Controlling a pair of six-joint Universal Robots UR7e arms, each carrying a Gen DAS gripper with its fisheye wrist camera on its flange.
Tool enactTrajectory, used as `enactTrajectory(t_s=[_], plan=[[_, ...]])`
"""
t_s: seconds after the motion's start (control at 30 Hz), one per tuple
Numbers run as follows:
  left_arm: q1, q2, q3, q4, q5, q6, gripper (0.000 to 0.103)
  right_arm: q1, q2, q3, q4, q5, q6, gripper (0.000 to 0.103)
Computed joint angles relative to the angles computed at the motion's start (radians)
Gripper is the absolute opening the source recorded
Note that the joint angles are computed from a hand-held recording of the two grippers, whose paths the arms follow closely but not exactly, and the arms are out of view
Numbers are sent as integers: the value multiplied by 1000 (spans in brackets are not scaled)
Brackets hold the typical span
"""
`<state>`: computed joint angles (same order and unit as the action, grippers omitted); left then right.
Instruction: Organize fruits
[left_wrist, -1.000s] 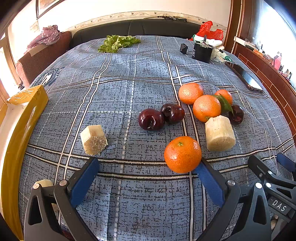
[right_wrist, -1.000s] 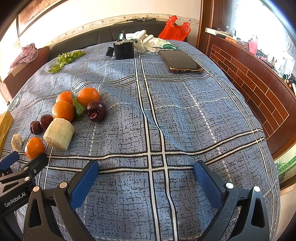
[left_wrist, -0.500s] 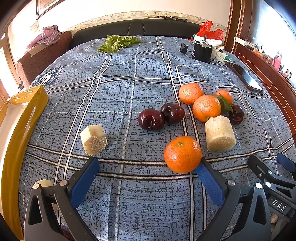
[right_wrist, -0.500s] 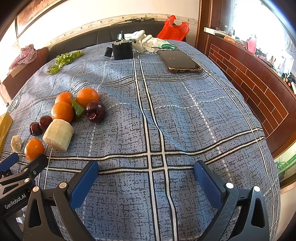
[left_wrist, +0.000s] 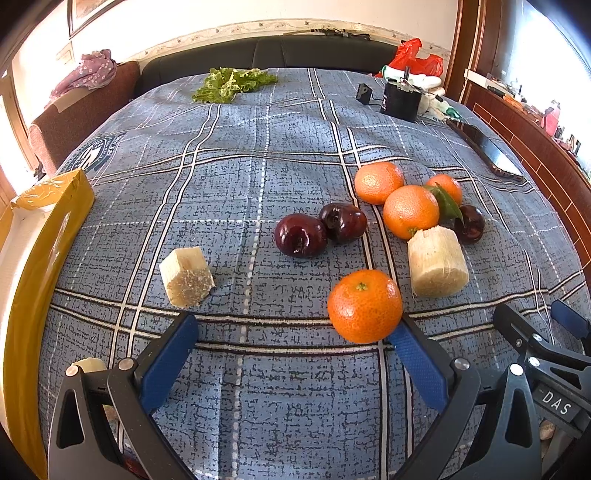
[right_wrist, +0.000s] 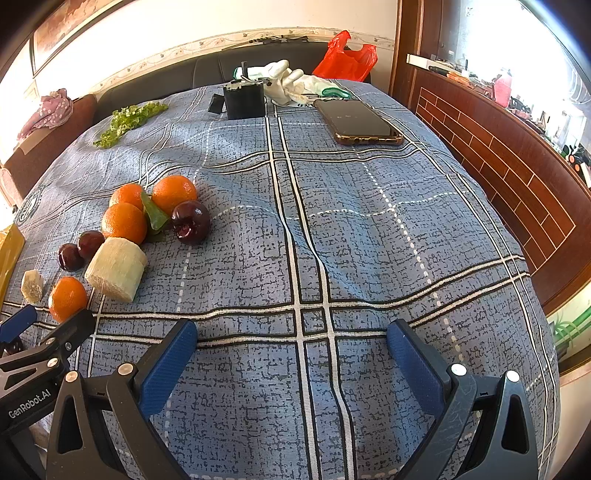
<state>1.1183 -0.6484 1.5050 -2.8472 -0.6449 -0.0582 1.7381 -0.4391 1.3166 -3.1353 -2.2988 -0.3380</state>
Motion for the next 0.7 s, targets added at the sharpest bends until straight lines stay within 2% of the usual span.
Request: enactTrajectory(t_s=[0.27, 0.47, 0.6, 0.7], plan=[[4, -11, -26, 110, -15, -35, 103, 0, 0, 0, 0, 0, 0, 103], [3, -16, -17, 103, -21, -28, 103, 0, 0, 0, 0, 0, 0, 103], [2, -41, 16, 82, -58, -34, 102, 0, 0, 0, 0, 0, 0, 103], [-10, -77, 74, 5, -88, -20, 97, 0, 0, 0, -1, 1, 0, 103]])
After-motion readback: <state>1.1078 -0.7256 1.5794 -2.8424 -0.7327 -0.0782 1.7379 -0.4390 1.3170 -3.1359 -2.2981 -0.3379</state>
